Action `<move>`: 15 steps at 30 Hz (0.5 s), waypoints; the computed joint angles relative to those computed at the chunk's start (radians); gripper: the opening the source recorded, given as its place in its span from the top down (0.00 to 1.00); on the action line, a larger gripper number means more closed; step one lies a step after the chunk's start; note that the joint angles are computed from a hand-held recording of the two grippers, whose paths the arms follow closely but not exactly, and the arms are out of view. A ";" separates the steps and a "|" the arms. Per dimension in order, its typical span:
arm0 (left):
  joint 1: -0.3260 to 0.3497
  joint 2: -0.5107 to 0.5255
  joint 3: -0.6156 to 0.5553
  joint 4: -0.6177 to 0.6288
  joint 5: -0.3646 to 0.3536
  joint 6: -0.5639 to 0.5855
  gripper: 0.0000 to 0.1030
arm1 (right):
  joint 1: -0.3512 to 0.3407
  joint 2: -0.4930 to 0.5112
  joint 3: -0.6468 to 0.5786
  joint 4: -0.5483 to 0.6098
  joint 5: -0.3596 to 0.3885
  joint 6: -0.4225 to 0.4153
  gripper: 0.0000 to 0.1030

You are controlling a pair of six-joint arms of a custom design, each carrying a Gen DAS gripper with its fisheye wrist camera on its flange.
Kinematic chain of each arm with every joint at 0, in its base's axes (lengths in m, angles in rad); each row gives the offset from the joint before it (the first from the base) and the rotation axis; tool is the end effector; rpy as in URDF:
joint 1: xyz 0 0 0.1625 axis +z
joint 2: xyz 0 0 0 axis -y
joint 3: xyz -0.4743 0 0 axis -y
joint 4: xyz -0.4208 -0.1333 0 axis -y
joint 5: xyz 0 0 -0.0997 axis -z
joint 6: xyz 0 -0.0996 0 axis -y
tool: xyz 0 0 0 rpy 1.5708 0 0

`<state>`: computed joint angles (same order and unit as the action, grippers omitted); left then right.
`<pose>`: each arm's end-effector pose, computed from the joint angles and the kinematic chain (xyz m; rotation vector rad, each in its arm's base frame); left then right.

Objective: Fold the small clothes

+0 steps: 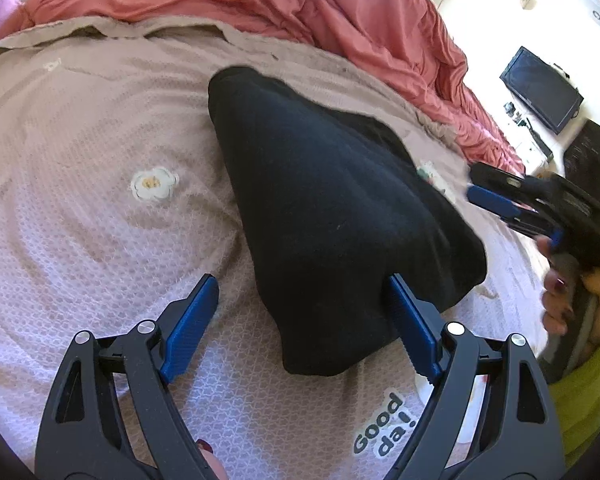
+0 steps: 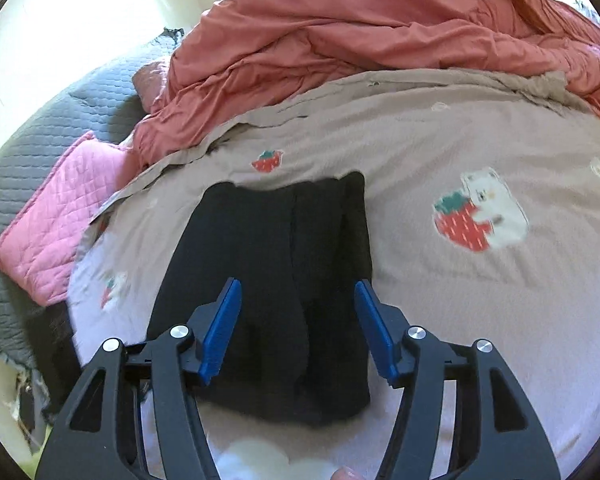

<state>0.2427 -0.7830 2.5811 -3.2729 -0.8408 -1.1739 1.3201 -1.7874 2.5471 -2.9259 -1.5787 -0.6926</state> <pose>-0.2757 -0.2740 0.0037 0.2549 2.6620 -0.9295 0.0436 -0.3638 0.3094 0.6032 -2.7007 0.7514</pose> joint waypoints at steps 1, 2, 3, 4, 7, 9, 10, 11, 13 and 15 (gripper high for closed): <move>-0.010 -0.003 0.004 -0.001 0.015 -0.007 0.25 | 0.025 0.045 -0.012 -0.038 -0.027 0.017 0.44; -0.024 -0.006 0.010 -0.006 0.041 -0.014 0.25 | 0.041 0.079 -0.022 -0.068 -0.051 0.031 0.44; -0.034 -0.010 0.013 -0.010 0.060 -0.016 0.25 | 0.053 0.109 -0.033 -0.085 -0.070 0.041 0.44; -0.042 -0.014 0.015 -0.015 0.079 -0.017 0.25 | 0.065 0.147 -0.048 -0.110 -0.092 0.055 0.44; -0.039 -0.032 -0.003 0.016 0.117 0.019 0.25 | 0.089 0.233 -0.088 -0.164 -0.157 0.086 0.44; -0.017 -0.061 -0.031 0.130 0.130 0.004 0.25 | 0.093 0.262 -0.104 -0.193 -0.180 0.098 0.44; -0.006 -0.065 -0.034 0.129 0.126 0.007 0.25 | 0.087 0.266 -0.115 -0.181 -0.172 0.106 0.44; 0.014 -0.063 -0.032 0.090 0.109 0.022 0.23 | 0.074 0.258 -0.125 -0.141 -0.148 0.109 0.35; 0.048 -0.064 -0.028 0.041 0.073 0.038 0.18 | 0.050 0.245 -0.141 -0.068 -0.116 0.113 0.13; 0.092 -0.060 -0.028 -0.020 0.027 0.051 0.17 | 0.036 0.244 -0.140 -0.058 -0.106 0.099 0.12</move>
<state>0.3344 -0.8428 2.5534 -3.2929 -0.8134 -1.1225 1.3558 -1.5438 2.4076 -2.9842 -1.6846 -0.5933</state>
